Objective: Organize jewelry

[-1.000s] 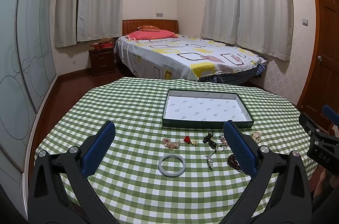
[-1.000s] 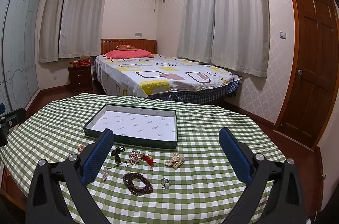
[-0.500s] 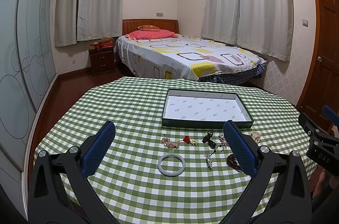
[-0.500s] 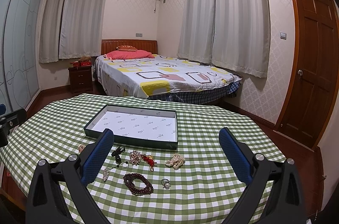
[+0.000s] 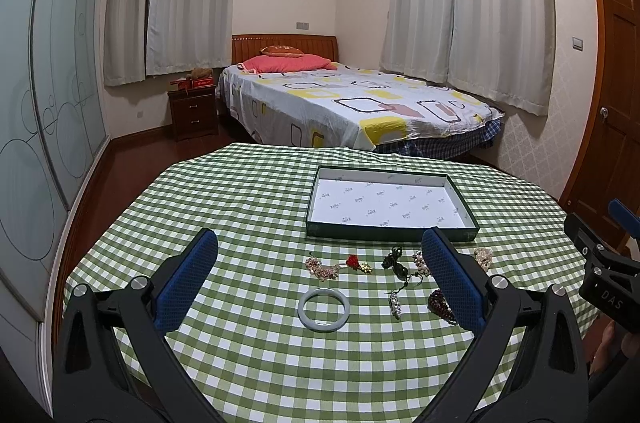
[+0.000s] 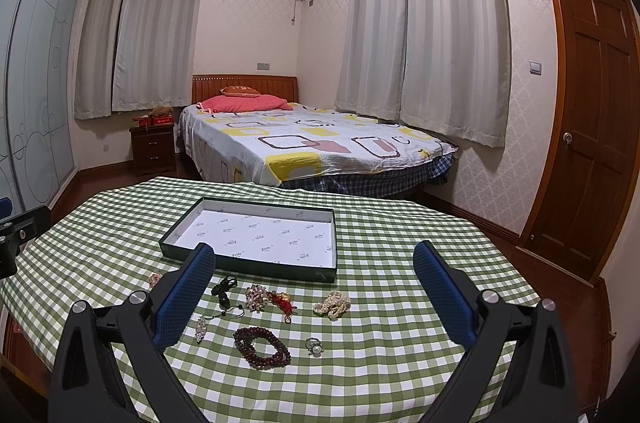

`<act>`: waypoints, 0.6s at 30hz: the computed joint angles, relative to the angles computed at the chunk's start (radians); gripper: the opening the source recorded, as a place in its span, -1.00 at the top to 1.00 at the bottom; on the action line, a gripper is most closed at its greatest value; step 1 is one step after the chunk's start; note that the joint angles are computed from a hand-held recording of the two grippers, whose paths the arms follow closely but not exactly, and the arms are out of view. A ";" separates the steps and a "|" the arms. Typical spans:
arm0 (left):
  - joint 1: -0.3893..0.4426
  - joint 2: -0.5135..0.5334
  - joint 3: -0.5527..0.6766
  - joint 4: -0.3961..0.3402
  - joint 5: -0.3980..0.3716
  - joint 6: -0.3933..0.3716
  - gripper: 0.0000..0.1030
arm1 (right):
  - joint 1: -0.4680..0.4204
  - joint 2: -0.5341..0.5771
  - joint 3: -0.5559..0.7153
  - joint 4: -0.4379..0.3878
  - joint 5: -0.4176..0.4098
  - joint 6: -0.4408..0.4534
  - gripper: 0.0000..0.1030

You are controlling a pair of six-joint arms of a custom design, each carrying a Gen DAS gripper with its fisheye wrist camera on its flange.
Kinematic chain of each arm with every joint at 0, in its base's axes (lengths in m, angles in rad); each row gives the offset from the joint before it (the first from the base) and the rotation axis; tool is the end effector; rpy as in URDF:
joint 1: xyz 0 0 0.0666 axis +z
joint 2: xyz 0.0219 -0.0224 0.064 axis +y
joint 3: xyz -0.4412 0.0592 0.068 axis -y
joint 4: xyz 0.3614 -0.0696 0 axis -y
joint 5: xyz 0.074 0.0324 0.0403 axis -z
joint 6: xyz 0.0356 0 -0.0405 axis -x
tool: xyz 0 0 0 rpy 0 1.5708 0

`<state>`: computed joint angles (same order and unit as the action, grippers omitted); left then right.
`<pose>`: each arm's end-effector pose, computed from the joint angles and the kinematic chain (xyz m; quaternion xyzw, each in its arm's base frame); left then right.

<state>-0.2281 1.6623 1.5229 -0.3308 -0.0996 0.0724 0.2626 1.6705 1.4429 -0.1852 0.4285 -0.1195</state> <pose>0.5708 -0.1293 0.4638 0.0403 0.8508 -0.0362 0.5228 0.5669 0.1367 0.4384 0.0576 0.8241 -0.0732 0.5587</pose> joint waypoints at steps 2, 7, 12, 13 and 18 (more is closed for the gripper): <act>-0.001 0.000 -0.001 0.000 0.000 0.000 -0.93 | 0.000 0.001 0.002 -0.001 0.000 0.000 -0.89; 0.001 -0.001 -0.004 0.003 0.002 0.001 -0.93 | 0.000 0.002 0.004 -0.001 -0.001 0.001 -0.89; 0.000 -0.001 -0.004 0.002 0.001 0.004 -0.93 | 0.000 0.001 0.004 -0.003 -0.001 0.000 -0.89; 0.001 -0.001 -0.004 0.002 0.002 0.002 -0.93 | 0.000 0.002 0.004 -0.003 -0.002 0.000 -0.89; -0.002 -0.003 -0.009 0.001 -0.002 0.007 -0.93 | 0.000 0.004 0.006 -0.003 -0.002 -0.001 -0.89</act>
<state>-0.2305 1.6590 1.5140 -0.3295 -0.1015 0.0791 0.2629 1.6744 1.4488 -0.1878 0.4266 -0.1202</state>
